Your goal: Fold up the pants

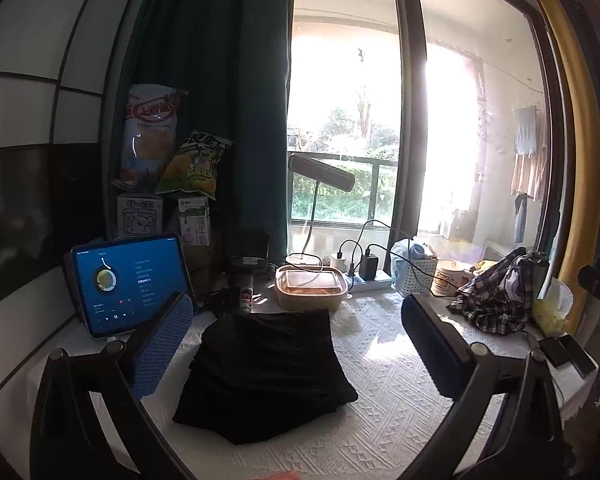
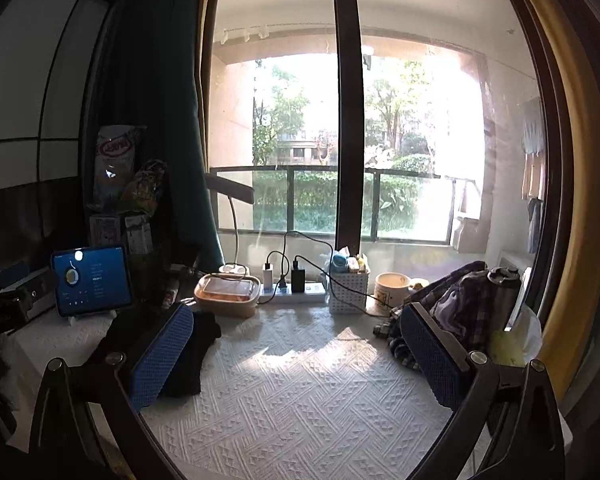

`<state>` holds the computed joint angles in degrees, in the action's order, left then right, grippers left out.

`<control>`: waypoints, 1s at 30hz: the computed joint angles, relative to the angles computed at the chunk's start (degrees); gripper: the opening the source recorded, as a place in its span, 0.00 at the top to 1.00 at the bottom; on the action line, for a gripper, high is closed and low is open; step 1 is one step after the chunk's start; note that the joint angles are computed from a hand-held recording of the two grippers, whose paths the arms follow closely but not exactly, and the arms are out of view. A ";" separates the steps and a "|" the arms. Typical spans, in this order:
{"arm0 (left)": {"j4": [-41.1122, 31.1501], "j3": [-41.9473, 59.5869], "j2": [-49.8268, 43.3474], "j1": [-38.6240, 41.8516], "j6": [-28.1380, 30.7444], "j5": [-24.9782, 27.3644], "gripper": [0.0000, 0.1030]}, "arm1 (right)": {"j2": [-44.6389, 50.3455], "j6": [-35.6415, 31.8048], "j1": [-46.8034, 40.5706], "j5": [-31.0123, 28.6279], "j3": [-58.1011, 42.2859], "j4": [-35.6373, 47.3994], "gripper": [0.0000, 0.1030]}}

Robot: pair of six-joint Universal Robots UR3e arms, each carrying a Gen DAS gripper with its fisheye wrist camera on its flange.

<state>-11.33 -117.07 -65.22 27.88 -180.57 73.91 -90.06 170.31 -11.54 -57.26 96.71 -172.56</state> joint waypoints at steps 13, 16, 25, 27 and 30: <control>-1.75 1.86 2.06 0.42 0.49 -1.38 0.00 | -5.73 1.54 -2.26 -0.68 3.23 -4.19 0.00; -1.78 1.84 2.13 -0.30 0.23 -0.30 0.00 | -6.50 1.57 -2.28 -0.94 3.76 -4.62 0.00; -0.89 1.76 0.33 -1.66 -0.70 1.63 0.00 | -5.54 1.30 -2.05 -1.78 3.96 -4.31 0.00; -0.46 1.80 -0.22 -2.22 -0.64 2.28 0.00 | -5.24 1.36 -1.87 -2.30 3.80 -3.96 0.00; 0.00 2.14 -1.45 -3.57 -0.13 3.97 0.00 | -4.23 1.01 -1.38 -2.98 3.42 -3.52 0.00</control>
<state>-11.32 -114.93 -66.68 24.31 -180.70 77.88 -94.29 171.33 -12.91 -60.24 100.14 -176.08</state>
